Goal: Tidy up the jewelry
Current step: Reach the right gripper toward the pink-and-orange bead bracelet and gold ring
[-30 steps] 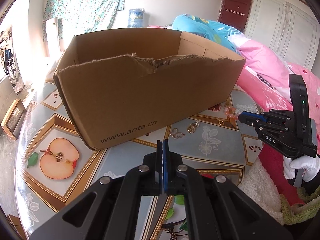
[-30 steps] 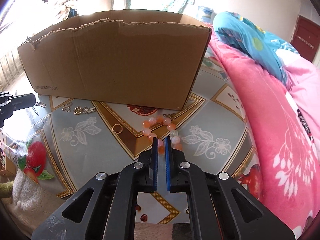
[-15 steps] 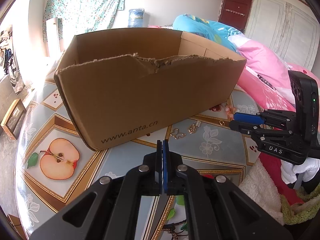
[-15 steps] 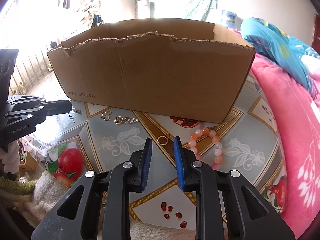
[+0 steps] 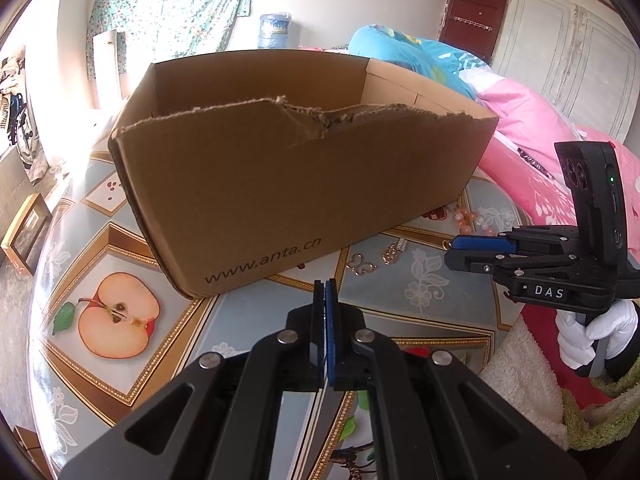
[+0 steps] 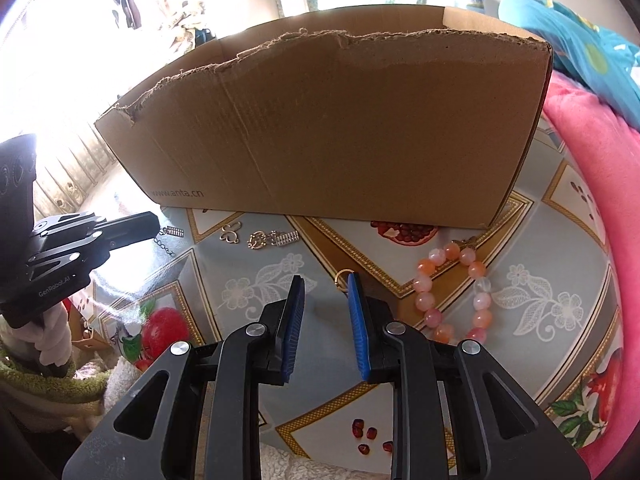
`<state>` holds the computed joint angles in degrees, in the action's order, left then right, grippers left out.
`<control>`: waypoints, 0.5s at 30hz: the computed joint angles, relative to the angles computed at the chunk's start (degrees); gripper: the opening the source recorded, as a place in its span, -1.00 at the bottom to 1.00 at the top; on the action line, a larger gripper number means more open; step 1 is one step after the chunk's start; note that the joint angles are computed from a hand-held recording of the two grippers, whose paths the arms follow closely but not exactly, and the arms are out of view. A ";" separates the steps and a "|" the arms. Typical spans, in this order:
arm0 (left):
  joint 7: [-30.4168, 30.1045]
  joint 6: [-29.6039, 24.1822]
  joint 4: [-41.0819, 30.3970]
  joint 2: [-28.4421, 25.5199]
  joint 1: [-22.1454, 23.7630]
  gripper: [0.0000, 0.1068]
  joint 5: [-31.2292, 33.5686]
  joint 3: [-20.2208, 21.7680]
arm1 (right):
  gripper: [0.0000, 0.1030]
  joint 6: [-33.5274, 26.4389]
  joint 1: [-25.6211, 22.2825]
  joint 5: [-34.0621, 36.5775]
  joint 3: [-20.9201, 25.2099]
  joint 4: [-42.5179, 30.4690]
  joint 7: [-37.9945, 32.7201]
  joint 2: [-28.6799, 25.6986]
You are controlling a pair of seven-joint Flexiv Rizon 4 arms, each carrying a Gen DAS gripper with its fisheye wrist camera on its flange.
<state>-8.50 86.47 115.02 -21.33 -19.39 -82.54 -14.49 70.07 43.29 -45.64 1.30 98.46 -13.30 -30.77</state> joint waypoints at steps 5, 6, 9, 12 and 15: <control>0.21 -0.01 -0.10 -0.07 -0.03 -1.00 -0.10 0.03 | -0.56 -2.85 1.31 -2.90 -1.27 -0.21 1.31 0.16; 0.27 0.02 -0.14 -0.11 -0.04 -0.99 -0.12 0.02 | -0.56 -3.74 1.83 -3.79 -1.36 -0.24 1.82 0.14; 0.27 -0.05 -0.16 -0.14 0.00 -0.99 -0.09 0.06 | -0.57 -5.39 1.24 -4.77 -0.63 -1.15 -0.04 -0.53; 0.07 -0.19 -0.02 -0.09 0.13 -1.00 0.22 0.11 | -0.66 -5.64 1.07 -6.05 -0.59 -1.62 -1.28 -1.19; -0.07 -0.20 0.01 -0.10 0.23 -0.99 0.46 0.06 | -0.81 -4.98 0.86 -6.45 -0.41 -1.85 -1.67 -1.66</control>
<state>-8.58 86.27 115.04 -21.43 -19.16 -82.08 -14.43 65.08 44.15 -52.09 0.89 96.60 -14.97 -32.43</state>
